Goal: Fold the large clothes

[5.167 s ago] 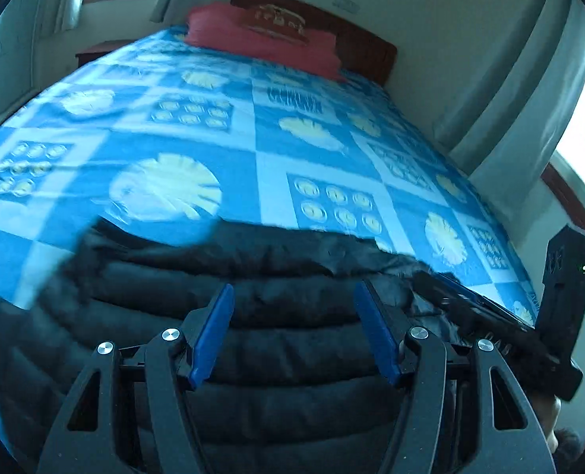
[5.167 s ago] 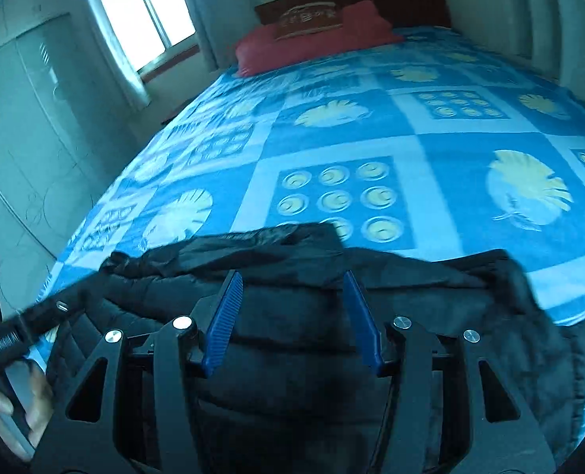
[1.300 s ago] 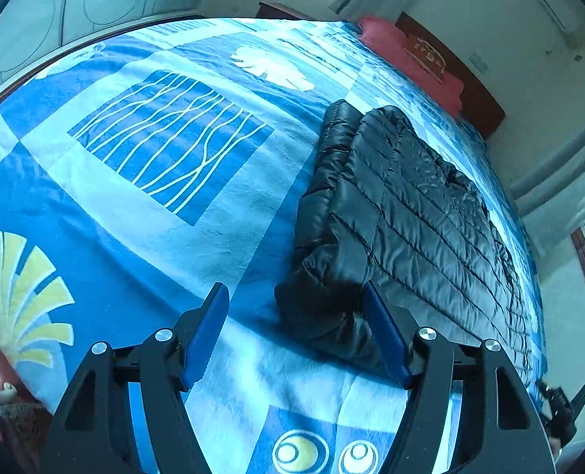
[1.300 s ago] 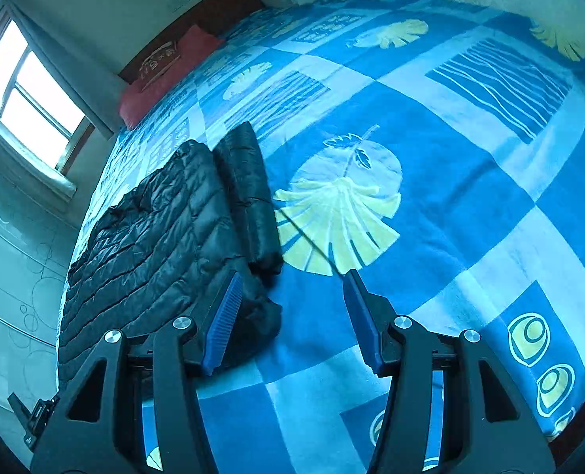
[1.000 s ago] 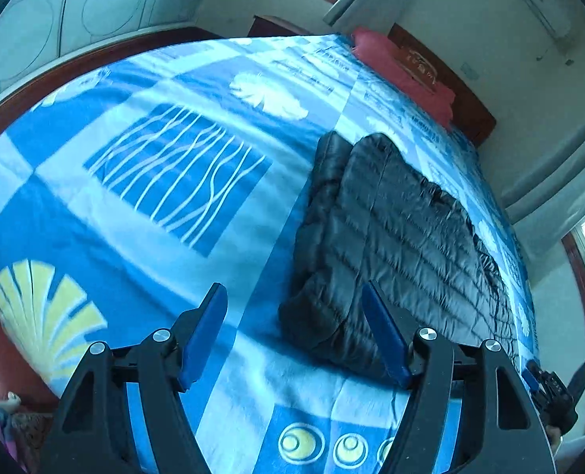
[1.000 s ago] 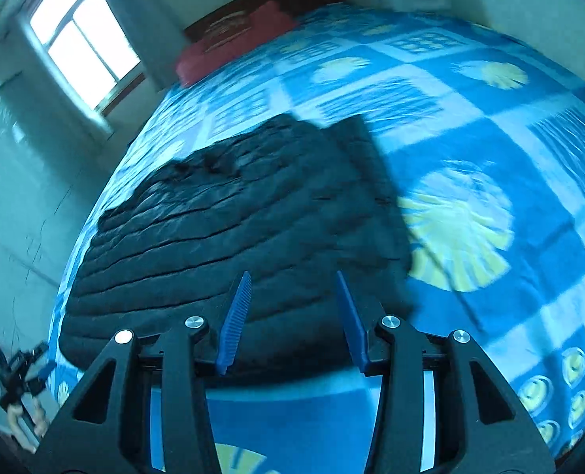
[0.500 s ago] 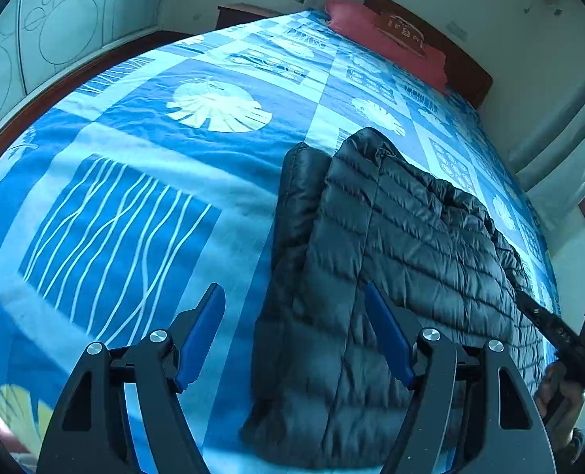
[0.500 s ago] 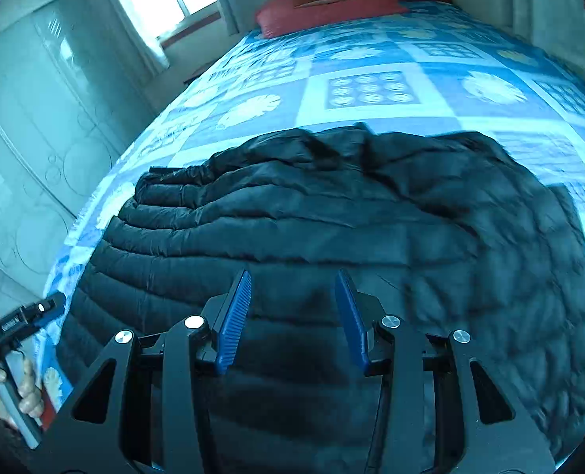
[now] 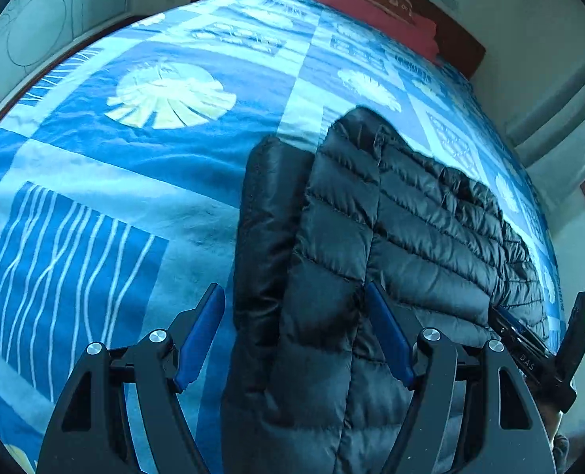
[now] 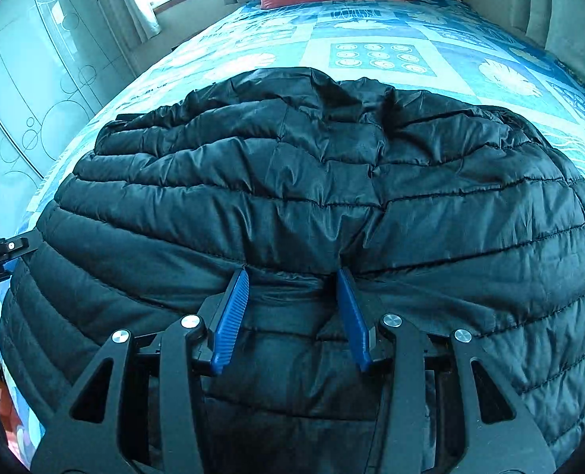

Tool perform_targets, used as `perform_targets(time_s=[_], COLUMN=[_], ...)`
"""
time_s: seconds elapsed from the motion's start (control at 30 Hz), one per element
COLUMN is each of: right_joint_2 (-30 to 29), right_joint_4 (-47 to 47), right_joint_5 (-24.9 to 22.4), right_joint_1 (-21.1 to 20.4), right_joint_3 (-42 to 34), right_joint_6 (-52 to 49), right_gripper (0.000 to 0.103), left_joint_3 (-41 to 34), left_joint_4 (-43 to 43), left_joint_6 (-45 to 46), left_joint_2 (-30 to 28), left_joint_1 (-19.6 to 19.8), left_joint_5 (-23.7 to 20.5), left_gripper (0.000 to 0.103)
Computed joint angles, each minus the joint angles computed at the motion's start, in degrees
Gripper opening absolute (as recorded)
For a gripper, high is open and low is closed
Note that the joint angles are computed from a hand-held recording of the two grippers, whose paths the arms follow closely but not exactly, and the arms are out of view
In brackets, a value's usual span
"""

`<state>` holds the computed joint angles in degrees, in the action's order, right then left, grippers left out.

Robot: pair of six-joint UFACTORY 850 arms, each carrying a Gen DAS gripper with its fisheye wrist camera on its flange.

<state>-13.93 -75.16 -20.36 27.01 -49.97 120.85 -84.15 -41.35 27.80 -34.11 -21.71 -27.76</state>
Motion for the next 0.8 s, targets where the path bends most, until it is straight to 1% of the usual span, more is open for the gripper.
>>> perform_targets(time_s=[0.07,0.1,0.2,0.3,0.37,0.4,0.43,0.47,0.5,0.53,0.57,0.6,0.63,0.7,0.73,0.8], right_joint_2=[-0.2,-0.3,-0.3,-0.1,-0.1,-0.1,-0.1,-0.3,-0.4,-0.5,-0.7,-0.8,-0.9,-1.0,-1.1,-0.8], right_joint_4=[-0.1,-0.4,-1.5,-1.9,-2.4,-2.6,-2.8,-2.9,-3.1,-3.2,-3.1,-3.0,-2.9,-2.5,-2.3,-2.7], right_joint_5=[-0.4,-0.5,-0.6,-0.7,-1.1,-1.2,-1.5,-2.0,-2.3,-2.7,-3.1,-3.5,-3.8,-4.5,-4.8,-5.3], right_joint_1=[0.2,0.3,0.5,0.5,0.6,0.8,0.9,1.2,1.4,1.5,1.7,2.0,2.2,2.5,2.8,3.2], right_joint_3=[-0.1,-0.1,0.1,0.3,0.4,0.4,0.4,0.3,0.3,0.2,0.2,0.1,0.0,-0.1,-0.3,-0.3], right_joint_6=[0.1,0.3,1.8,2.1,2.6,3.0,3.2,3.4,3.6,3.6,3.5,3.5,3.4,2.9,2.8,3.2], right_gripper=[0.046,0.046,0.046,0.046,0.046,0.046,0.046,0.046,0.046,0.046,0.046,0.046,0.046,0.046,0.046,0.046], left_joint_3=[-0.9,-1.2,-2.8,-4.2,-4.3,-4.0,-3.9,-3.6,-3.5,-3.5,-3.3,-3.2,-2.9,-1.9,-0.9,0.2], left_joint_4=[1.6,3.0,6.3,3.5,1.8,1.9,1.6,0.4,0.5,-0.2,-1.3,-2.7,-3.1,-2.1,-1.5,-1.9], left_joint_6=[-1.2,-2.2,-4.8,-3.1,-0.9,-0.4,0.3,2.3,2.4,3.0,3.7,4.7,4.8,4.1,3.8,3.5], left_joint_2=[-0.9,-1.2,-2.8,-4.6,-5.0,-4.9,-4.9,-4.7,-4.6,-4.5,-4.4,-4.1,-3.7,-2.3,-1.0,0.6], left_joint_1=[-0.2,-0.4,-0.9,-0.3,-0.1,-0.3,-0.4,-0.5,-0.6,-0.6,-0.5,-0.4,-0.6,-1.2,-1.5,-1.9], left_joint_5=[-0.6,-0.5,-1.4,-3.8,-4.1,-3.5,-3.2,-3.3,-3.2,-3.5,-3.9,-4.6,-4.5,-3.3,-2.0,-0.5], left_gripper=[0.073,0.076,0.079,0.079,0.078,0.076,0.068,0.065,0.061,0.055,0.050,0.041,0.033,0.026,0.024,0.022])
